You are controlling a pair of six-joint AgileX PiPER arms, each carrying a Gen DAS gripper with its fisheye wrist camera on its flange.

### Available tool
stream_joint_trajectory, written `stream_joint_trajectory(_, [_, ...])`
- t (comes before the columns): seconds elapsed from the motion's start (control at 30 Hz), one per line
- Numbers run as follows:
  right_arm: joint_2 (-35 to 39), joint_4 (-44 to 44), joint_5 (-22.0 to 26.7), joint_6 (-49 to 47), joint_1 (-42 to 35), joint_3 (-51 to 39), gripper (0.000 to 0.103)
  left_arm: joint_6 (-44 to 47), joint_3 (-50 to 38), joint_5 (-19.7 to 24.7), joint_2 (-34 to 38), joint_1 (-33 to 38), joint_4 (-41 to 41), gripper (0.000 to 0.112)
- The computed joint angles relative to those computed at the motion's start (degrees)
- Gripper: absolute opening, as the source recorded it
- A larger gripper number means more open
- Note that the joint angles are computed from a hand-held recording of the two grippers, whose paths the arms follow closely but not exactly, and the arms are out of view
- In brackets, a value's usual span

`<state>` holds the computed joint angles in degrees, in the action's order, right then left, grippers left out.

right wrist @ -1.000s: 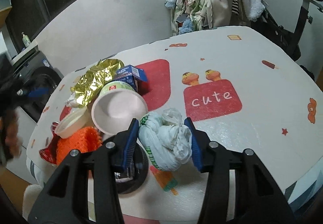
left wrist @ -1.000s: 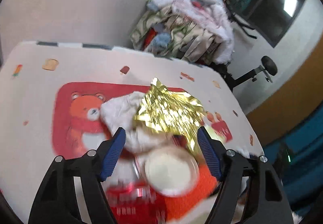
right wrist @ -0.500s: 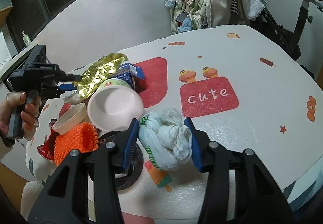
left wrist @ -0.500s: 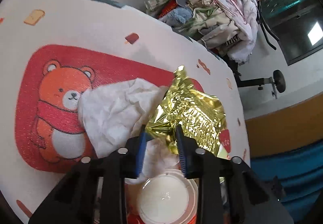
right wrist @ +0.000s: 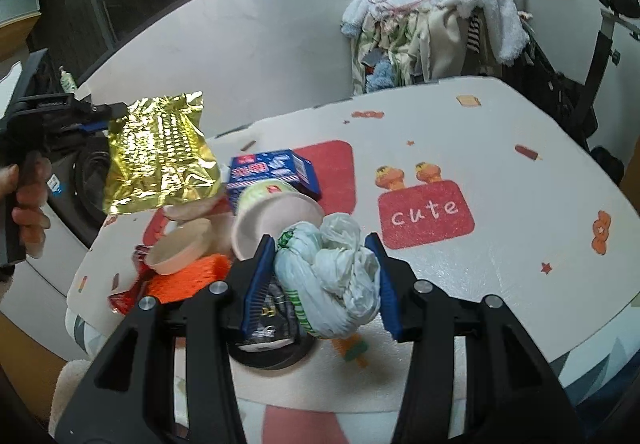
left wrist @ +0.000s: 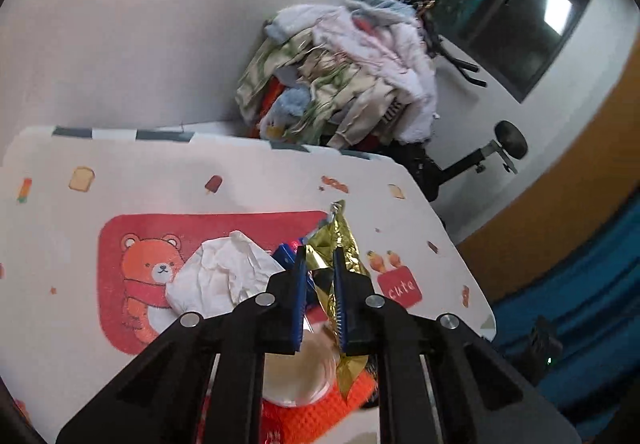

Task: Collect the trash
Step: 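Lower the gold foil into the bin with the left gripper while the right gripper carries the bag there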

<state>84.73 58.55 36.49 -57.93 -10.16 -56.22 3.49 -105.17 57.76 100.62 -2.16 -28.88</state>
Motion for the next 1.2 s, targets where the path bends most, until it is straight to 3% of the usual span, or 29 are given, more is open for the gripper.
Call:
stream_joint_trajectory(0.13, [-3.79, -1.55, 1.88, 1.49, 0.26, 1.01, 0.048, 0.89, 4.96, 1.03, -6.23, -1.14, 2.26, 0.012])
stream_joint_trajectory(0.4, [-13.28, -3.96, 5.45, 3.74, 1.33, 6.39, 0.048, 3.17, 23.99, -1.48, -23.8, -4.75, 5.54, 0.012])
stream_joint_trajectory(0.73, [-23.97, -6.85, 8.86, 6.07, 1.23, 13.69, 0.048, -7.02, 45.83, -8.39, -43.17, -22.69, 20.28, 0.012])
stream_joint_trajectory(0.93, [-27.43, -8.14, 10.75, 7.07, 0.43, 17.08, 0.048, -8.84, 57.44, -12.74, -47.8, -30.67, 22.58, 0.013])
stream_joint_trajectory(1.2, [-28.42, -8.25, 11.07, 4.68, -2.29, 20.93, 0.048, -16.24, 70.25, -20.52, -44.89, -39.8, 29.68, 0.013])
